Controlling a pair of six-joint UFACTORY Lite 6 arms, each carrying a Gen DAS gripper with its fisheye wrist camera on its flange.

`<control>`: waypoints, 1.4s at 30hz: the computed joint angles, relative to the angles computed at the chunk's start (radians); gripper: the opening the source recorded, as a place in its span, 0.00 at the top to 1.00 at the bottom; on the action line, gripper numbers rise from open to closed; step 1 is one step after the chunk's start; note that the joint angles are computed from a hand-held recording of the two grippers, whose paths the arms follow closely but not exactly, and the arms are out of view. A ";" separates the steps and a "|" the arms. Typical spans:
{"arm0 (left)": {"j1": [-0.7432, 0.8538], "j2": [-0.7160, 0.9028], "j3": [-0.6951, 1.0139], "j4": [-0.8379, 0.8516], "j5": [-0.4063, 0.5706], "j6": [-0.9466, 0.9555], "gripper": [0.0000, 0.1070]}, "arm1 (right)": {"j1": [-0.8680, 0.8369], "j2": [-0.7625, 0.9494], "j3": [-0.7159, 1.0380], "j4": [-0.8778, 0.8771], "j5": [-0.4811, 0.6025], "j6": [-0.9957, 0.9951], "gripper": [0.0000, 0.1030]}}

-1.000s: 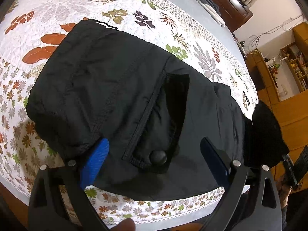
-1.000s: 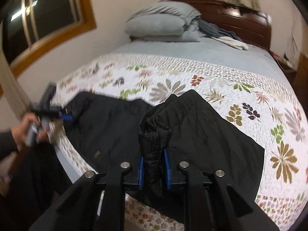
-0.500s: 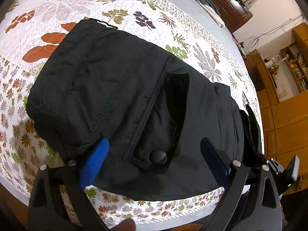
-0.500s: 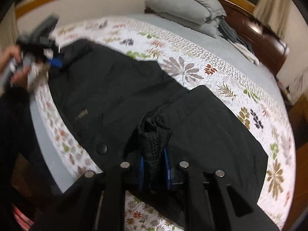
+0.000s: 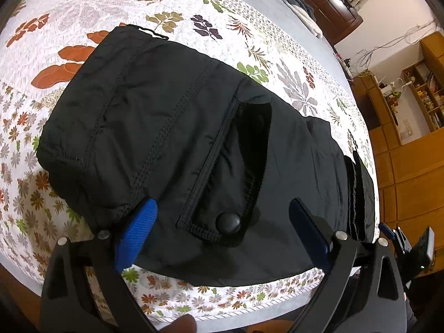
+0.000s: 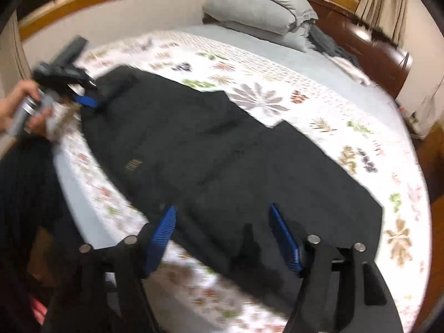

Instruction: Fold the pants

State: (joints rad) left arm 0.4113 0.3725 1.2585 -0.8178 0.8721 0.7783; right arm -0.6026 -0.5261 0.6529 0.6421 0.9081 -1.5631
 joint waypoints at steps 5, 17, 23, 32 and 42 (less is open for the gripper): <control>0.012 -0.002 -0.006 -0.013 0.015 0.018 0.10 | 0.137 -0.038 -0.060 -0.056 -0.063 0.037 0.48; 0.023 -0.006 -0.012 -0.014 0.029 0.038 0.10 | 0.059 -0.019 -0.010 0.010 0.037 -0.002 0.57; 0.013 -0.004 -0.008 -0.010 0.021 0.026 0.10 | 0.164 -0.007 -0.057 -0.055 -0.086 0.038 0.56; 0.005 -0.003 -0.011 -0.010 0.013 0.030 0.10 | 0.219 -0.053 -0.106 -0.116 -0.162 0.115 0.92; -0.010 -0.003 -0.015 -0.007 -0.004 0.025 0.08 | 0.253 -0.059 -0.151 -0.131 -0.165 0.108 0.82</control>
State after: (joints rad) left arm 0.4011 0.3699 1.2435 -0.8250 0.8682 0.8031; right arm -0.3499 -0.5849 0.5015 0.5106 0.7432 -1.4550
